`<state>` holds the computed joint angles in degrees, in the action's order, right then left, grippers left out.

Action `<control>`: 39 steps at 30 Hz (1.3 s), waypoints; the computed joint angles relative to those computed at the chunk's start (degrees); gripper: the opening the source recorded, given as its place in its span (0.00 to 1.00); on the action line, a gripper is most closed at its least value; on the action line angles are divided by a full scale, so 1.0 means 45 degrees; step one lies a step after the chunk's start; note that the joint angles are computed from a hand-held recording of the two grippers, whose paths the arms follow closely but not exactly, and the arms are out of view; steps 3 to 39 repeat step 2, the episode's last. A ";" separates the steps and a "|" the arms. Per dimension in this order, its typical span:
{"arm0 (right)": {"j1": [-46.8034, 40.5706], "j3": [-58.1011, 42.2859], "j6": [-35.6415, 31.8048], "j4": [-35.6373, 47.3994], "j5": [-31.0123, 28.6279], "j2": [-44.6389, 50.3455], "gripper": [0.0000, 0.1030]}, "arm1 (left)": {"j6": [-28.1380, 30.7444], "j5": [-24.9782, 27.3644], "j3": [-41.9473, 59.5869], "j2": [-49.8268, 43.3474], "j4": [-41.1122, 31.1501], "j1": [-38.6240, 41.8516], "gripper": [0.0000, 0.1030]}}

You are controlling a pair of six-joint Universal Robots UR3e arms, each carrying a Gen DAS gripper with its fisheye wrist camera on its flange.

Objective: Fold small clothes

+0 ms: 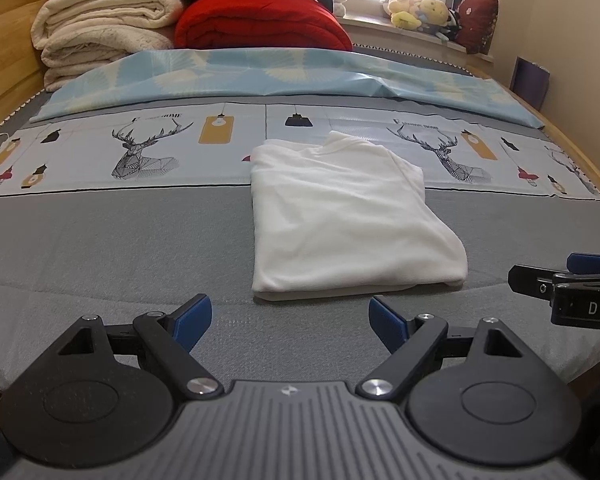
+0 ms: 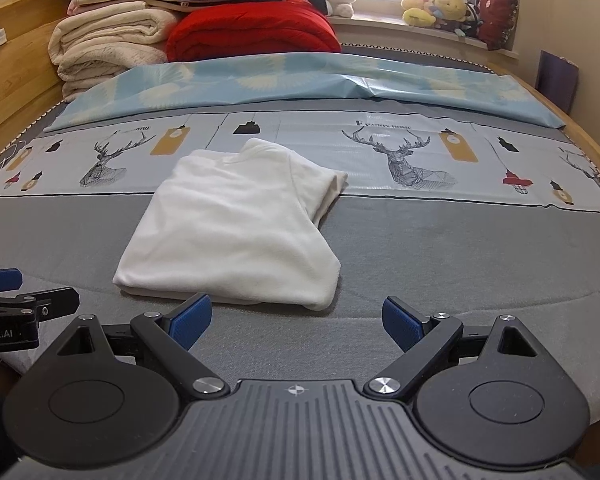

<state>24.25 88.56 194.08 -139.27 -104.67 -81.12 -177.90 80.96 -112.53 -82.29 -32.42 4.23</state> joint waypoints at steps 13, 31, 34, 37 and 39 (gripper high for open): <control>0.0001 -0.0001 0.0008 -0.0013 0.0003 0.0005 0.90 | -0.0026 0.0015 0.0047 -0.0035 -0.0028 -0.0026 0.87; 0.0001 -0.0001 0.0008 -0.0013 0.0003 0.0005 0.90 | -0.0026 0.0015 0.0047 -0.0035 -0.0028 -0.0026 0.87; 0.0001 -0.0001 0.0008 -0.0013 0.0003 0.0005 0.90 | -0.0026 0.0015 0.0047 -0.0035 -0.0028 -0.0026 0.87; 0.0001 -0.0001 0.0008 -0.0013 0.0003 0.0005 0.90 | -0.0026 0.0015 0.0047 -0.0035 -0.0028 -0.0026 0.87; 0.0001 -0.0001 0.0008 -0.0013 0.0003 0.0005 0.90 | -0.0026 0.0015 0.0047 -0.0035 -0.0028 -0.0026 0.87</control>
